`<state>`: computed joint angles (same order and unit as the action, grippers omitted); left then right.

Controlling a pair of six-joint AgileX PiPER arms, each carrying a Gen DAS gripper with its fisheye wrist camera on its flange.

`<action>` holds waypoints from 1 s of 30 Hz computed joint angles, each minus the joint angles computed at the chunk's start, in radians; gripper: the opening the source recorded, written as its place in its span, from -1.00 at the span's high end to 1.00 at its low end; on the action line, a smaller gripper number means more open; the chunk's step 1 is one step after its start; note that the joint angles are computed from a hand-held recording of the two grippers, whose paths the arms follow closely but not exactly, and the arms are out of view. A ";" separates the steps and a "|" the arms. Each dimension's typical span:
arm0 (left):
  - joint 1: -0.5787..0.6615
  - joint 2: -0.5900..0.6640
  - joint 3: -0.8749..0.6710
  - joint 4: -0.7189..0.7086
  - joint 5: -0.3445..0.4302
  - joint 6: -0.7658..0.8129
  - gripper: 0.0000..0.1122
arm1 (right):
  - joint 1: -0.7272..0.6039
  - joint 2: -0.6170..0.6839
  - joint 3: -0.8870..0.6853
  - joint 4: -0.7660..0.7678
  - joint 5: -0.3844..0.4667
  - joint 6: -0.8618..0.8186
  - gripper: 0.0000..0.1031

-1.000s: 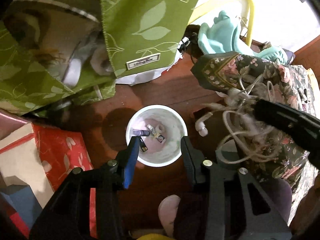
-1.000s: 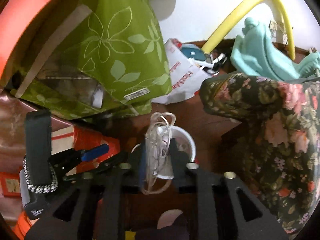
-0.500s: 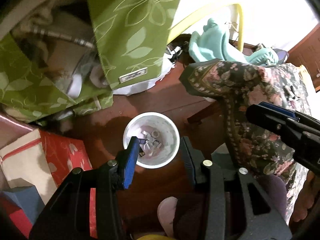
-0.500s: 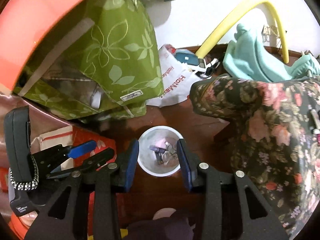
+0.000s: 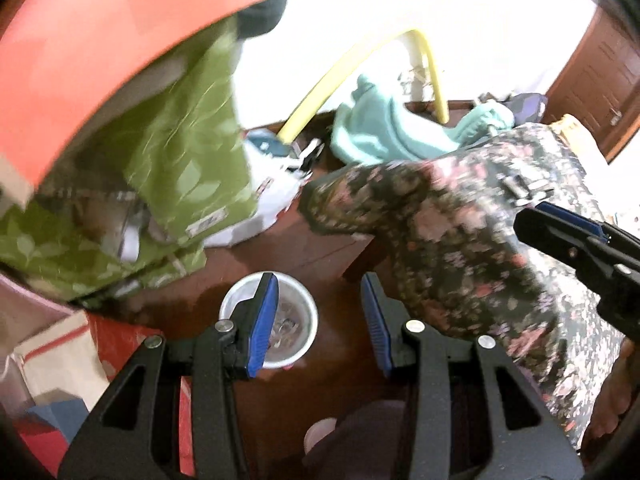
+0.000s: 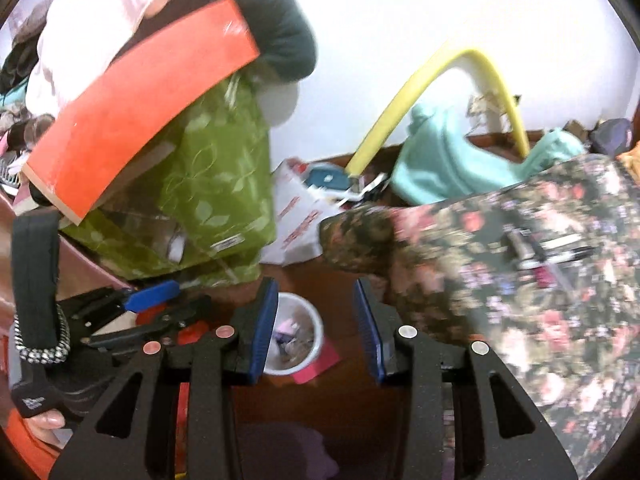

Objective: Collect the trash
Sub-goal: 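Move both open tools back over the items on the bed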

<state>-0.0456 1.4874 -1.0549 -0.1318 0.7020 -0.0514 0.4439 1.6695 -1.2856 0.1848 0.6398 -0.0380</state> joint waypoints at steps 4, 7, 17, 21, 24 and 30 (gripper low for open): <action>-0.134 0.004 -0.069 0.134 0.010 -0.134 0.25 | -0.073 -0.063 0.050 -0.015 -0.023 -0.002 0.31; -0.225 0.030 -0.140 0.195 0.025 -0.205 0.25 | -0.154 -0.098 0.077 0.030 -0.026 -0.057 0.31; -0.431 0.253 -0.444 0.243 0.048 -0.325 0.12 | -0.481 -0.132 0.124 0.182 -0.014 -0.285 0.31; -0.484 0.356 -0.568 0.240 0.068 -0.335 0.04 | -0.574 -0.119 0.119 0.152 -0.018 -0.302 0.30; -0.511 0.425 -0.651 0.239 0.077 -0.335 -0.03 | -0.635 -0.084 0.103 0.129 -0.027 -0.317 -0.08; -0.541 0.556 -0.799 0.227 0.103 -0.320 -0.23 | -0.712 -0.002 0.072 0.141 -0.050 -0.384 -0.19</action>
<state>-0.5870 2.0432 -1.8542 0.0956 0.8054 -0.3719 -0.2682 1.6676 -1.2131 0.3254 0.5895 -0.4224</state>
